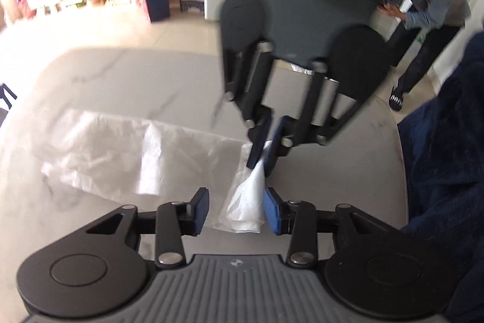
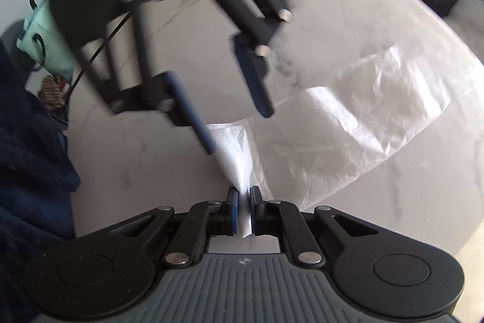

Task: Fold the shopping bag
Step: 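Grasp the bag with the right gripper and twist it against the left gripper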

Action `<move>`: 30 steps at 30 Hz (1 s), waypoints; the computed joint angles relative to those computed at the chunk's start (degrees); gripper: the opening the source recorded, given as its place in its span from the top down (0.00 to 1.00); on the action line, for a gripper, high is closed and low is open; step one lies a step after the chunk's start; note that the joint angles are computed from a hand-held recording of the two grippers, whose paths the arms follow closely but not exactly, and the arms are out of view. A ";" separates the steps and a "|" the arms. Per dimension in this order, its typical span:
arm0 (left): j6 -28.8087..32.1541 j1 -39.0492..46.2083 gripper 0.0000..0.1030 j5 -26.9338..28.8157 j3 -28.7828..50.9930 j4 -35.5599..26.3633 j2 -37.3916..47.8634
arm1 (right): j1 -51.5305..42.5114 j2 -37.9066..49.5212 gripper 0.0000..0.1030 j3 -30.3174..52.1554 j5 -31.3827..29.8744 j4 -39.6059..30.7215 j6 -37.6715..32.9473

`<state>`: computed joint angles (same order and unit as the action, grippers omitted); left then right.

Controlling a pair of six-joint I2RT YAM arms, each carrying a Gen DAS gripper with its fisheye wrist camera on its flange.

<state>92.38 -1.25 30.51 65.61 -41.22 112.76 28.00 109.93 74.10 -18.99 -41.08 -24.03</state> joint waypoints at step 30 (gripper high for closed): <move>-8.40 -6.80 0.93 -7.54 7.44 -1.49 8.61 | -7.44 19.29 0.78 30.04 -13.12 -22.39 2.60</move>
<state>83.98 -8.05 22.96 73.05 -42.71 121.37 20.56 129.22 104.14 -32.12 -63.46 -21.43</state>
